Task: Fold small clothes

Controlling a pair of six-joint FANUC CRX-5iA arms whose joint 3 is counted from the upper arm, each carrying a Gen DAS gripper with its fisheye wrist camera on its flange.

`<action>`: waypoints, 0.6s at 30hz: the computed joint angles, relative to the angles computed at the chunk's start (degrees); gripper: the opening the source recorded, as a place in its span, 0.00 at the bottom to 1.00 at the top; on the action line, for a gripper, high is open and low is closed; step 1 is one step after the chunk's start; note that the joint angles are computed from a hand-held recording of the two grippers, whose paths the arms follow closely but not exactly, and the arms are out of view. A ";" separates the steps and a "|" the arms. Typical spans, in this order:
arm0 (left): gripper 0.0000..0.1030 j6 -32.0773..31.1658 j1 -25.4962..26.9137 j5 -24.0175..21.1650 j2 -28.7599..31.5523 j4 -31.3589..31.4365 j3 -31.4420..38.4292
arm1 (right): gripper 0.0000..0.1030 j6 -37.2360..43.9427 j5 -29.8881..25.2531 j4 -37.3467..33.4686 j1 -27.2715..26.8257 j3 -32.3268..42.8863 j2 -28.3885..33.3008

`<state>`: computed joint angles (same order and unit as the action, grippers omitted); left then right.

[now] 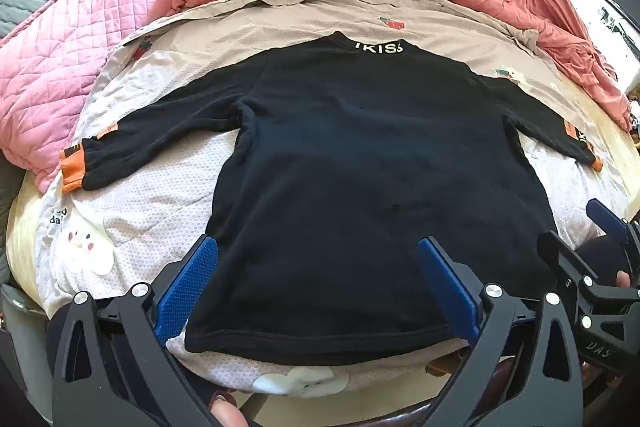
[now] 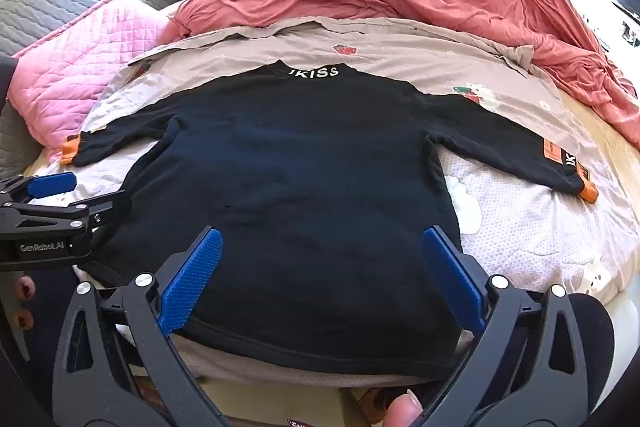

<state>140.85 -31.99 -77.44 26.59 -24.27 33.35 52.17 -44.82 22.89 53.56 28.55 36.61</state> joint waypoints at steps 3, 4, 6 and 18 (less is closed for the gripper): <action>0.96 -0.06 0.13 -0.40 0.40 0.42 0.45 | 0.92 -0.40 -0.06 0.19 0.05 0.05 0.04; 0.96 -0.69 0.63 -1.30 0.70 1.08 1.66 | 0.92 -0.45 -0.16 0.20 0.08 0.17 0.11; 0.96 -1.17 0.83 -1.83 1.38 1.59 2.78 | 0.92 -0.18 -0.54 -0.12 0.17 0.74 0.37; 0.96 0.74 0.14 2.00 -0.76 0.28 -1.42 | 0.92 -0.94 0.16 0.89 0.50 -0.17 -0.21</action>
<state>141.59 -31.85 -75.44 25.84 -23.99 31.93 51.24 -44.66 23.78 54.06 28.39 36.40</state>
